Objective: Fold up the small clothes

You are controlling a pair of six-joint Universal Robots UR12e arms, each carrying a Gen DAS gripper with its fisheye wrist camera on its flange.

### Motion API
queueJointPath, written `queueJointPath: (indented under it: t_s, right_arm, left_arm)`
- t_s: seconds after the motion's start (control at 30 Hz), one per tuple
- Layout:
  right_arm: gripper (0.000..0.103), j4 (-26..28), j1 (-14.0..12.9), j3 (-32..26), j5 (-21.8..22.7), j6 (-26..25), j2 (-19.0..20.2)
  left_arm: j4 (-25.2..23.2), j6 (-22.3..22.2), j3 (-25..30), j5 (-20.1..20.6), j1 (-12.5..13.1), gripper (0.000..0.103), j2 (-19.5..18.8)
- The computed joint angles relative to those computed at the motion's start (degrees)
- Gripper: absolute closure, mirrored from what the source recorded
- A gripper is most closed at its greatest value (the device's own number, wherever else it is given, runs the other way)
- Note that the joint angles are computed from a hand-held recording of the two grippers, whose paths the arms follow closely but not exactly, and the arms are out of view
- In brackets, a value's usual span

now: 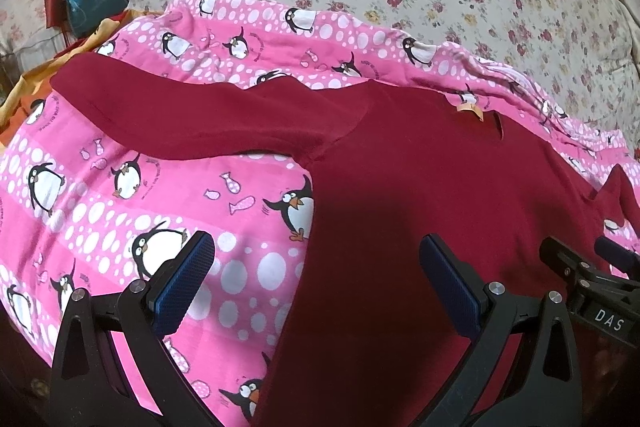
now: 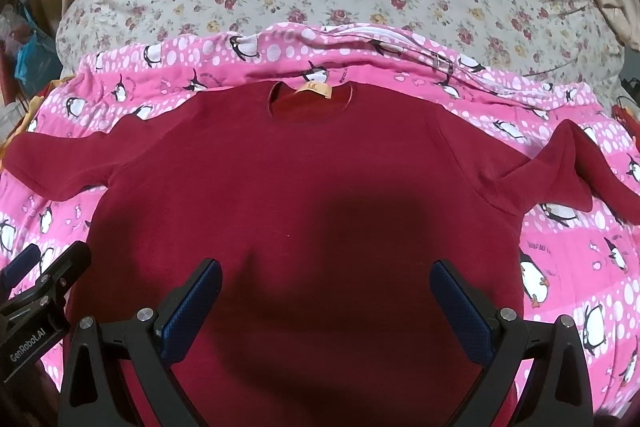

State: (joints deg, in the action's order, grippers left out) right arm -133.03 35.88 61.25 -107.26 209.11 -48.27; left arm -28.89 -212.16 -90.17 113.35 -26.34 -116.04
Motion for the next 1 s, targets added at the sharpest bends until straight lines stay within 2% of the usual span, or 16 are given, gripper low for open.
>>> queueJointPath:
  t_s: [0.57, 0.87, 1.0]
  right_arm:
    - [0.0, 0.5, 0.3, -2.0, 0.8, 1.1, 1.3]
    - [0.0, 0.5, 0.2, -1.9, 2.0, 1.2, 1.3]
    - [0.0, 0.8, 0.3, -2.1, 2.5, 0.5, 1.4]
  left_arm:
    - [-0.3, -1.4, -0.4, 0.1, 0.6, 0.001, 0.4]
    - [-0.4, -2.1, -1.0, 0.9, 1.7, 0.001, 1.0]
    - [-0.9, -2.1, -1.2, 2.6, 3.0, 0.001, 1.6]
